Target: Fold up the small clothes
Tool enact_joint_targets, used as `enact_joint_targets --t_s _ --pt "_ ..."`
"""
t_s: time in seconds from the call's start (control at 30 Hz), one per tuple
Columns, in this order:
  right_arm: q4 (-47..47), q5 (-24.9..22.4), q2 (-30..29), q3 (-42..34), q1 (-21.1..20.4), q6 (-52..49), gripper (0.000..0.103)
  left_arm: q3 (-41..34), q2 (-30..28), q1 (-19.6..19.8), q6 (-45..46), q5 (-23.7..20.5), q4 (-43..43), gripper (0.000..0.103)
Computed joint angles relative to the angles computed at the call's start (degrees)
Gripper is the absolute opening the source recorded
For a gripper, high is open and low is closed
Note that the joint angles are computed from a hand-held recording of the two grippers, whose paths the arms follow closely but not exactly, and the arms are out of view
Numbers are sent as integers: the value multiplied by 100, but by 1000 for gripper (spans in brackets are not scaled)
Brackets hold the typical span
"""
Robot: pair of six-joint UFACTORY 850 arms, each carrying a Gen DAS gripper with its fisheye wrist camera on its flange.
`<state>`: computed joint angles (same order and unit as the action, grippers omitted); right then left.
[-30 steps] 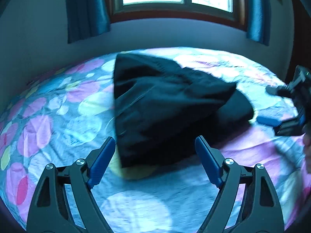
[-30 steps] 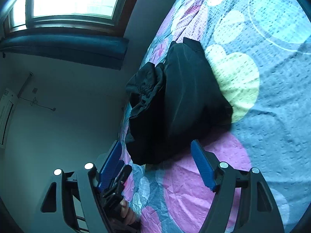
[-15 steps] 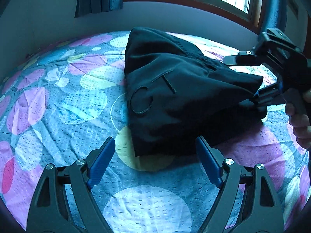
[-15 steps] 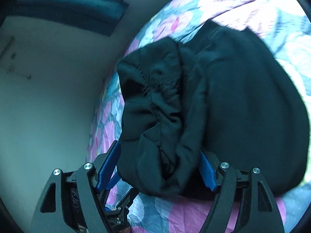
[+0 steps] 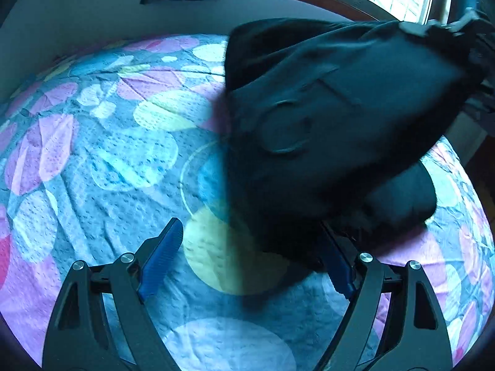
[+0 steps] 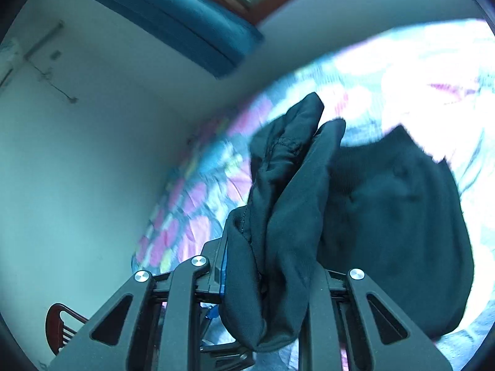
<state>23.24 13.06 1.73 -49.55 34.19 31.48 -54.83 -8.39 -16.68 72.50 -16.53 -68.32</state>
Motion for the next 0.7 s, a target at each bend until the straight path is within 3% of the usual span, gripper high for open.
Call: enact_joint_targets --t_s 0.1,0.23,0.33,0.4,0.47,0.53,0.63,0.7 --pt "389 403 390 526 48 -245 20 -48 -58 56 278 -204 -273 92" --pt "0 984 748 1570 -2 943 20 -47 -110 -5 298 -183 -174 92" --pt "-584 1385 622 2138 -87 2234 19 -131 -228 -23 -22 -312 141 92" --pt "-1017 1920 417 2421 -122 2988 19 -144 -246 -33 -63 -338 190 92" --pt "-1210 2432 222 2514 -116 3341 19 -162 -266 -34 -121 -337 246 92" --pt "-1414 2570 213 2559 -159 3497 20 -179 -281 -1 -138 -429 225 92" --pt "-1910 2676 375 2727 -325 4014 33 -244 -356 66 -147 -545 189 92" --pt "-1656 2553 539 2788 -231 3877 50 -215 -330 55 -194 -511 218 93"
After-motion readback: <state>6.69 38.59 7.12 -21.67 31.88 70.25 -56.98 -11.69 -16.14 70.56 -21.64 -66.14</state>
